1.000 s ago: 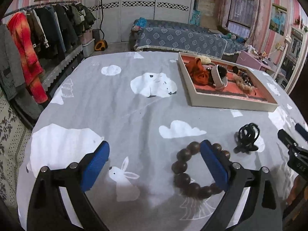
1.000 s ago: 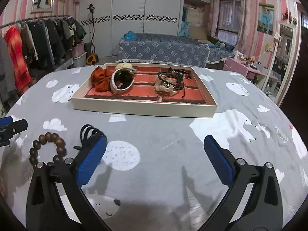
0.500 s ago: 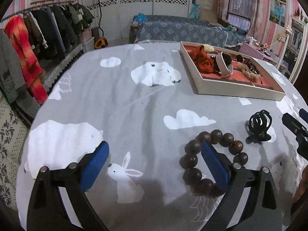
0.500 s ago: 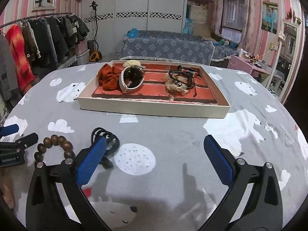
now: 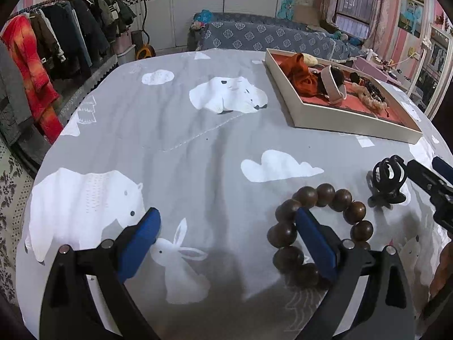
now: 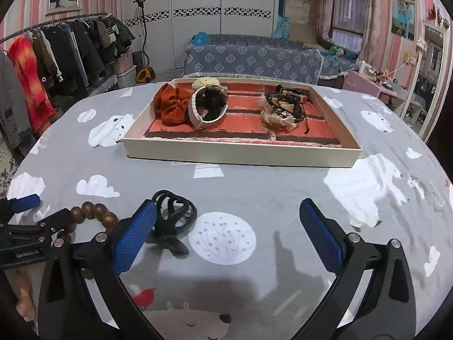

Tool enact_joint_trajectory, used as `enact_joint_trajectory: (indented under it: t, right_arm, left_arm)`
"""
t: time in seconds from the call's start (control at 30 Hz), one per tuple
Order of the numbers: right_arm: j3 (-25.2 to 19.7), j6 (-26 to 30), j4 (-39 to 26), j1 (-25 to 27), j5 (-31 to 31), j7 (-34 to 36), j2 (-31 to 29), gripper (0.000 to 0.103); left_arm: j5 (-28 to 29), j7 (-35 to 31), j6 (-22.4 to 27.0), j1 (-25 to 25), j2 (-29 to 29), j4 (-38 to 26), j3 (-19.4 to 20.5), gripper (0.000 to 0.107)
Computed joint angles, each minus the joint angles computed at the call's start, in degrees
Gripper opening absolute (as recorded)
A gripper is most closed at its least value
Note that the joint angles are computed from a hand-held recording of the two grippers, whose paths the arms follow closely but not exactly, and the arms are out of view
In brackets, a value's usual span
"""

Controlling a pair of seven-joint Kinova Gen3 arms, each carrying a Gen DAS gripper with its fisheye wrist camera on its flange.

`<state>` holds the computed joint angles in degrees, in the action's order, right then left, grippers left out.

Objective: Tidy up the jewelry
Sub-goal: 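Grasp wooden bead bracelet with left tool while right tool grasps black claw clip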

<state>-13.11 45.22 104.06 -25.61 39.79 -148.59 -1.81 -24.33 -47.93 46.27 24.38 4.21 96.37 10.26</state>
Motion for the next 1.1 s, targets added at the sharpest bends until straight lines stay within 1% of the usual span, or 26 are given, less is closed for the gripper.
enact_joint_trajectory:
  t: [0.03, 0.1, 0.17, 0.23, 0.27, 0.4, 0.53, 0.6, 0.63, 0.67, 0.7, 0.77, 0.83, 0.87, 0.93, 1.0, 1.1]
  right_arm:
    - [-0.2, 0.5, -0.2, -0.1, 0.4, 0.0, 0.4, 0.097]
    - [0.3, 0.9, -0.9, -0.1, -1.0, 1.6, 1.1, 0.092]
    - [0.9, 0.8, -1.0, 0.0, -2.6, 2.8, 1.4, 0.083]
    - [1.3, 1.0, -1.1, 0.2, -3.8, 3.8, 1.5, 0.078]
    - [1.7, 0.5, -1.0, 0.4, -4.9, 4.7, 1.5, 0.076]
    - [2.0, -0.7, -0.9, 0.9, -7.3, 7.1, 1.6, 0.074]
    - [2.3, -1.9, -1.0, 1.3, -10.1, 10.5, 1.5, 0.066]
    - [2.4, -2.1, -1.1, 1.5, -11.5, 12.1, 1.3, 0.06]
    - [2.5, -2.2, -1.1, 1.7, -12.3, 12.9, 1.1, 0.056]
    - [2.6, -2.4, -1.1, 1.9, -13.3, 14.0, 0.9, 0.052]
    - [2.8, -2.5, -1.2, 2.2, -14.7, 15.3, 0.7, 0.05]
    - [2.8, -2.7, -1.2, 2.6, -16.1, 16.5, 0.5, 0.044]
    - [2.7, -3.0, -1.1, 2.9, -17.3, 17.5, 0.2, 0.041]
    - [2.7, -3.2, -1.0, 3.1, -17.7, 17.8, 0.2, 0.04]
    - [2.6, -3.6, -0.8, 3.3, -18.6, 18.6, -0.1, 0.038]
    - [2.7, -4.0, -0.5, 3.6, -20.0, 19.9, -0.5, 0.036]
    - [2.8, -4.7, 0.0, 4.2, -21.9, 21.9, -1.1, 0.032]
  left_arm:
    - [0.1, 0.0, -0.2, -0.1, -0.1, 0.0, 0.0, 0.094]
    - [0.1, 0.0, -0.8, -0.2, -0.5, 0.4, 0.0, 0.094]
    - [-0.5, 0.2, -1.2, -0.1, -0.7, 0.6, 0.1, 0.094]
    - [-0.4, -0.3, -1.2, -0.2, -0.6, 0.6, 0.3, 0.094]
    - [-0.1, -0.6, -1.2, -0.3, -0.5, 0.6, 0.3, 0.094]
    - [1.5, -2.3, -0.6, -0.6, 0.0, 0.0, 0.2, 0.094]
    - [4.2, -4.3, -1.2, -1.3, -0.1, 0.3, -0.1, 0.093]
    - [5.0, -5.2, -1.3, -1.4, -0.1, 0.3, -0.1, 0.093]
    - [5.7, -6.0, -1.3, -1.6, 0.0, 0.3, -0.1, 0.093]
    - [6.3, -6.8, -1.3, -1.7, 0.1, 0.2, -0.1, 0.089]
    - [7.0, -7.8, -1.3, -1.8, 0.2, 0.1, 0.0, 0.083]
    - [7.2, -8.4, -0.8, -1.6, 0.6, -0.3, 0.0, 0.082]
    - [6.7, -8.2, -0.7, -1.2, 0.7, -0.3, -0.1, 0.08]
    - [7.3, -8.8, -1.0, -1.3, 0.6, -0.1, -0.1, 0.077]
    - [6.5, -8.5, -0.7, -0.8, 0.7, -0.2, 0.0, 0.073]
    - [6.1, -8.8, -0.7, -0.4, 0.7, -0.3, 0.2, 0.063]
    - [5.8, -8.9, -1.1, 0.0, 0.6, -0.1, 0.3, 0.057]
